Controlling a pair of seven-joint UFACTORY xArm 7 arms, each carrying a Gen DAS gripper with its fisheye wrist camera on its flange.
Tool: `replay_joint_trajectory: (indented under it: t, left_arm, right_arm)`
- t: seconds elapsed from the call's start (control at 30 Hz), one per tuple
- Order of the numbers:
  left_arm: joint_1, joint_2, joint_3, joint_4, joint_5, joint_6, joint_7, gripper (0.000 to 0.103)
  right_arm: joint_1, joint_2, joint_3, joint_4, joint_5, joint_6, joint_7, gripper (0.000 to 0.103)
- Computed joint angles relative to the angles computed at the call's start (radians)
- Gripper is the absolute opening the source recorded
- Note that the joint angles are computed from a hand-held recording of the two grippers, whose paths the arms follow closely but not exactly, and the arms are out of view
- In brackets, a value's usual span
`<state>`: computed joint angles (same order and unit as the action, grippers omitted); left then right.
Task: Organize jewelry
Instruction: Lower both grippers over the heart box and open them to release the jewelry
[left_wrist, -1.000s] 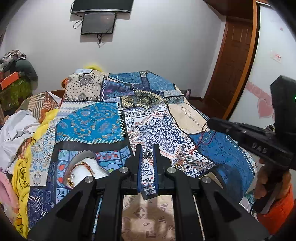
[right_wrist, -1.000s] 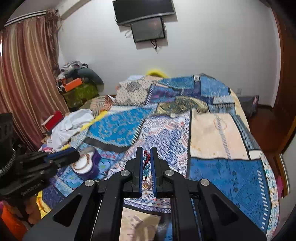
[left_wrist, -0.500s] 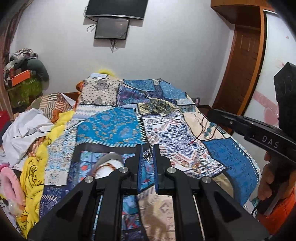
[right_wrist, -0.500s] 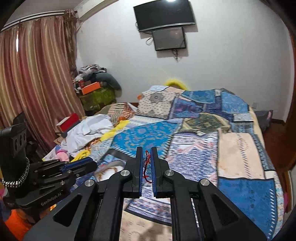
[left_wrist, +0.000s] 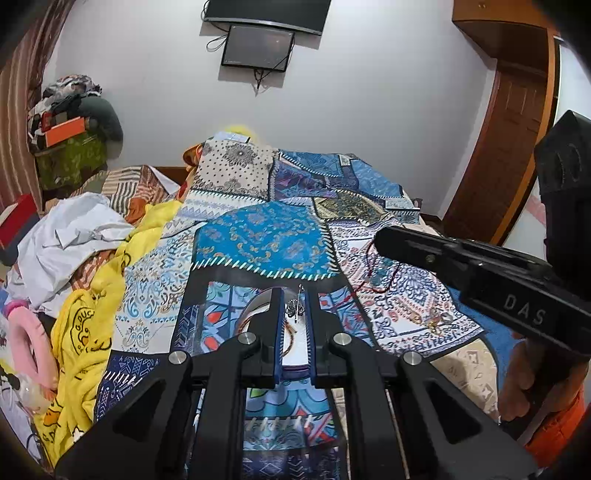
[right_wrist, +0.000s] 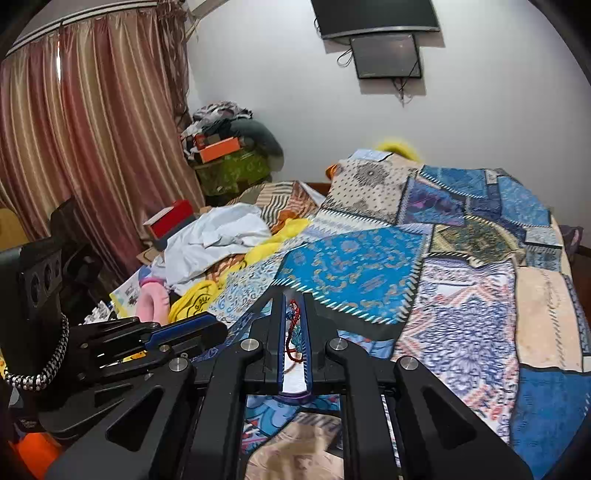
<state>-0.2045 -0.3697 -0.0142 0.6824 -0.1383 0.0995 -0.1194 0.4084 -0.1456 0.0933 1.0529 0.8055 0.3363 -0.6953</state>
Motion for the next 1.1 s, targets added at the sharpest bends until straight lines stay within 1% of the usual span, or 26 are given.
replay_joint_trajectory:
  t: [0.17, 0.3, 0.4, 0.6, 0.7, 0.8, 0.87, 0.97, 1.1]
  left_arm:
    - [-0.045, 0.021, 0.052, -0.013, -0.047, -0.004, 0.036, 0.009]
    - [-0.084, 0.062, 0.091, 0.001, -0.105, 0.001, 0.085, 0.009]
    - [-0.102, 0.085, 0.106, 0.012, -0.149, 0.001, 0.128, 0.009]
    - [-0.137, 0.136, 0.135, 0.034, -0.258, 0.002, 0.232, 0.009]
    - [-0.122, 0.159, 0.117, 0.048, -0.287, 0.011, 0.261, 0.009]
    - [-0.093, 0.174, 0.089, 0.058, -0.296, 0.019, 0.267, 0.009]
    - [-0.087, 0.180, 0.083, 0.064, -0.314, 0.021, 0.283, 0.009]
    - [-0.063, 0.185, 0.062, 0.066, -0.309, 0.015, 0.276, 0.009]
    - [-0.042, 0.188, 0.051, 0.071, -0.301, 0.021, 0.258, 0.009]
  right_arm:
    - [-0.006, 0.054, 0.021, 0.036, -0.042, 0.023, 0.025, 0.007]
    - [-0.018, 0.090, 0.041, 0.055, -0.070, 0.039, 0.047, 0.007]
    - [-0.030, 0.114, 0.052, 0.065, -0.091, 0.057, 0.070, 0.007]
    - [-0.054, 0.145, 0.067, 0.079, -0.090, 0.097, 0.089, 0.007]
    - [-0.059, 0.158, 0.076, 0.084, -0.112, 0.103, 0.109, 0.007]
    - [-0.066, 0.173, 0.080, 0.094, -0.126, 0.111, 0.129, 0.007]
    - [-0.072, 0.184, 0.082, 0.103, -0.131, 0.120, 0.138, 0.007]
    - [-0.076, 0.187, 0.086, 0.103, -0.150, 0.106, 0.156, 0.007]
    - [-0.082, 0.192, 0.089, 0.116, -0.172, 0.128, 0.167, 0.008]
